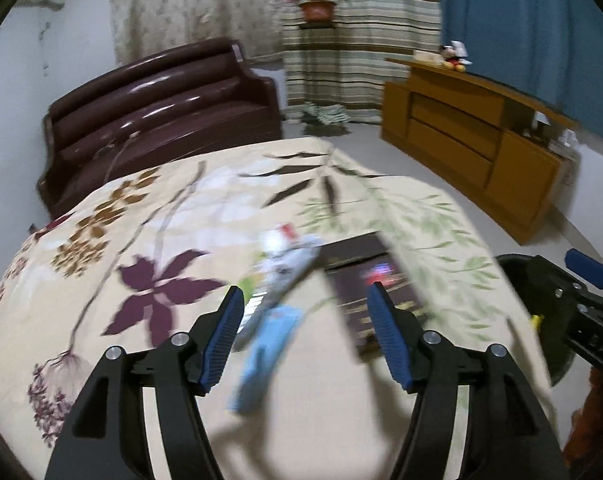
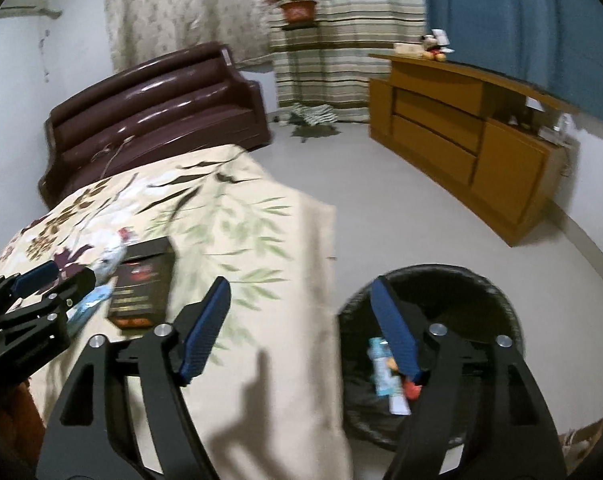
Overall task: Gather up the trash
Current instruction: 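Move both open grippers back over the bed, then close the right gripper on the dark Ligun cigarette box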
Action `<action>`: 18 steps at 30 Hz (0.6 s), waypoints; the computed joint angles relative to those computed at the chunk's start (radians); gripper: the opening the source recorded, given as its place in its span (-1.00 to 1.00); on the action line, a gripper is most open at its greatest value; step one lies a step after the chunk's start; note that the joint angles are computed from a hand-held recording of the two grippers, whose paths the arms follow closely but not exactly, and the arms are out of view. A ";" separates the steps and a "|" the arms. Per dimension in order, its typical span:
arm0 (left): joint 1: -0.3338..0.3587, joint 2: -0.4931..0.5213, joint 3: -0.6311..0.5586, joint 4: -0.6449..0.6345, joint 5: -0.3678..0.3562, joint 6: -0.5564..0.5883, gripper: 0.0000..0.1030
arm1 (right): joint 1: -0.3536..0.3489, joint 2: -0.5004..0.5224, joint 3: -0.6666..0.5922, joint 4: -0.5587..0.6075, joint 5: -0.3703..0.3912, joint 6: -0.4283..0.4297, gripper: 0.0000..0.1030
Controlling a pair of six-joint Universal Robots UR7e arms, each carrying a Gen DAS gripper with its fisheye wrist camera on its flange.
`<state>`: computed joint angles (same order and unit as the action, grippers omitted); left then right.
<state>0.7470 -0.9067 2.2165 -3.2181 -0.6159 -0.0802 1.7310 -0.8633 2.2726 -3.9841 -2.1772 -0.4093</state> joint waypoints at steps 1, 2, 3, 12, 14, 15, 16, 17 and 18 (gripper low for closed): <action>0.011 -0.016 0.008 0.004 0.007 -0.007 0.23 | 0.009 0.006 -0.007 0.016 0.004 0.006 0.43; 0.016 -0.027 0.013 0.008 0.012 -0.010 0.23 | 0.018 0.014 -0.016 0.028 0.006 0.010 0.43; 0.023 -0.039 0.019 0.012 0.018 -0.014 0.23 | 0.031 0.028 -0.030 0.040 0.002 0.012 0.44; 0.077 -0.121 0.051 0.032 0.052 -0.027 0.24 | 0.104 0.124 -0.142 0.173 -0.002 0.023 0.46; 0.086 -0.136 0.056 0.027 0.059 -0.020 0.24 | 0.116 0.148 -0.172 0.211 -0.010 0.027 0.46; 0.091 -0.141 0.058 0.024 0.063 -0.013 0.24 | 0.119 0.159 -0.185 0.222 -0.014 0.025 0.47; 0.094 -0.147 0.063 0.022 0.066 -0.011 0.25 | 0.123 0.170 -0.198 0.235 -0.022 0.024 0.47; 0.099 -0.151 0.063 0.024 0.069 -0.010 0.27 | 0.127 0.182 -0.215 0.254 -0.035 0.025 0.47; 0.103 -0.153 0.064 0.025 0.071 -0.012 0.29 | 0.128 0.189 -0.226 0.269 -0.044 0.029 0.47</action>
